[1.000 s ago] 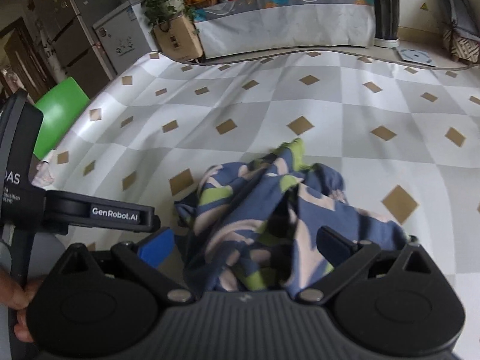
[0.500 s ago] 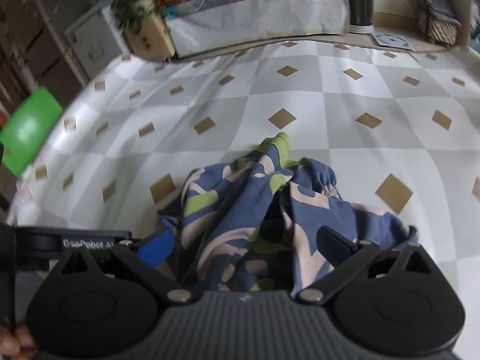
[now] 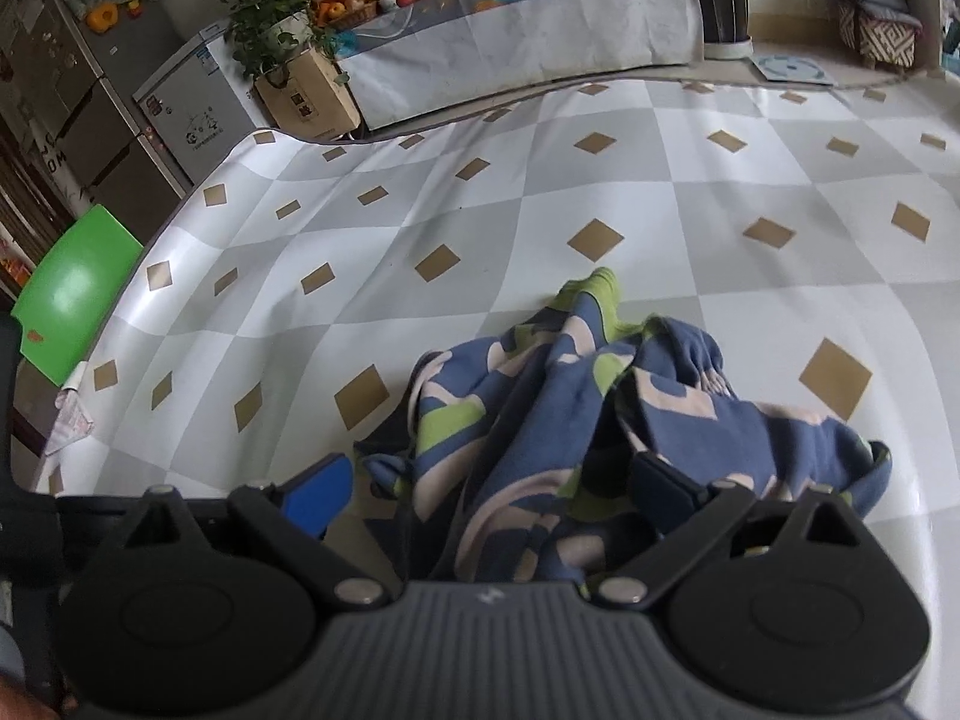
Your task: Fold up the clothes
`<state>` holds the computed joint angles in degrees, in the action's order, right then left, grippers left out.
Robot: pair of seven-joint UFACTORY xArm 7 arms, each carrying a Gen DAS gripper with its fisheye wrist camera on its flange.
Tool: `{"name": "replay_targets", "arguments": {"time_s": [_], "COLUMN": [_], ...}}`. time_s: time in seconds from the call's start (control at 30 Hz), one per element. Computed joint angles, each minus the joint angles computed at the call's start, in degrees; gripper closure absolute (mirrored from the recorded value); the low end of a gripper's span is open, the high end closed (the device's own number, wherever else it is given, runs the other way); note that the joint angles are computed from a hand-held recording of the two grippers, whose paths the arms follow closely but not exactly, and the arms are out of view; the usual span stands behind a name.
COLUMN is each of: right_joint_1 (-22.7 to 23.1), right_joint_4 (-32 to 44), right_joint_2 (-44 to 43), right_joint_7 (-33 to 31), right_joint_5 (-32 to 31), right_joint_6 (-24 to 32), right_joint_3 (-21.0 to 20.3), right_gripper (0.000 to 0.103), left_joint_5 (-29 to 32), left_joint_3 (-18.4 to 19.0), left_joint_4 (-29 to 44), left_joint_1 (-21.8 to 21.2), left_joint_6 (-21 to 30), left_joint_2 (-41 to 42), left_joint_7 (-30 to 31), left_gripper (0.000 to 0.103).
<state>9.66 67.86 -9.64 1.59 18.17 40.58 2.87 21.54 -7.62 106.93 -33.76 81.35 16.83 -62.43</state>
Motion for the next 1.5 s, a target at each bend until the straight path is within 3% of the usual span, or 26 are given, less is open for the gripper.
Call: {"name": "replay_targets", "arguments": {"time_s": [0.47, 0.87, 0.97, 1.03, 1.13, 1.3, 1.5], "right_joint_1": [-0.78, -1.32, -1.48, -1.55, -1.66, -1.37, -1.47], "right_joint_4": [0.83, 0.63, 0.50, 0.47, 0.30, -0.16, -0.43], "right_joint_2": [1.39, 3.56, 4.34, 4.77, 5.09, 3.99, 2.79], "right_joint_7": [0.91, 1.53, 1.82, 1.43, 0.44, -6.84, -12.67], "right_joint_5": [2.09, 1.93, 0.51, 0.08, 0.16, 6.67, 11.57], "right_joint_6": [1.24, -0.17, -1.60, -2.41, -3.54, -4.67, -4.10], "right_joint_3": [-0.82, -0.26, 0.00, 0.02, -0.05, -1.07, -1.94], "right_gripper": [0.009, 0.024, 0.038, 0.059, 0.076, 0.087, 0.091], "left_joint_5": [0.12, -0.26, -0.12, -0.04, 0.09, 0.29, 0.56], "left_joint_3": [-0.03, -0.11, -0.05, -0.02, 0.02, 0.08, 0.04], "left_joint_4": [-0.68, -0.65, -0.58, -0.54, -0.49, -0.40, -0.23], "left_joint_1": [0.34, 0.30, 0.27, 0.26, 0.24, 0.22, 0.03], "left_joint_6": [0.42, 0.40, 0.42, 0.43, 0.45, 0.48, 0.22], "left_joint_2": [-0.41, -0.24, -0.20, -0.18, -0.15, -0.11, -0.08], "left_joint_7": [-0.52, -0.18, -0.25, -0.29, -0.35, -0.45, -0.42], "left_gripper": [0.001, 0.001, 0.001, 0.001, 0.001, 0.001, 0.001]}}
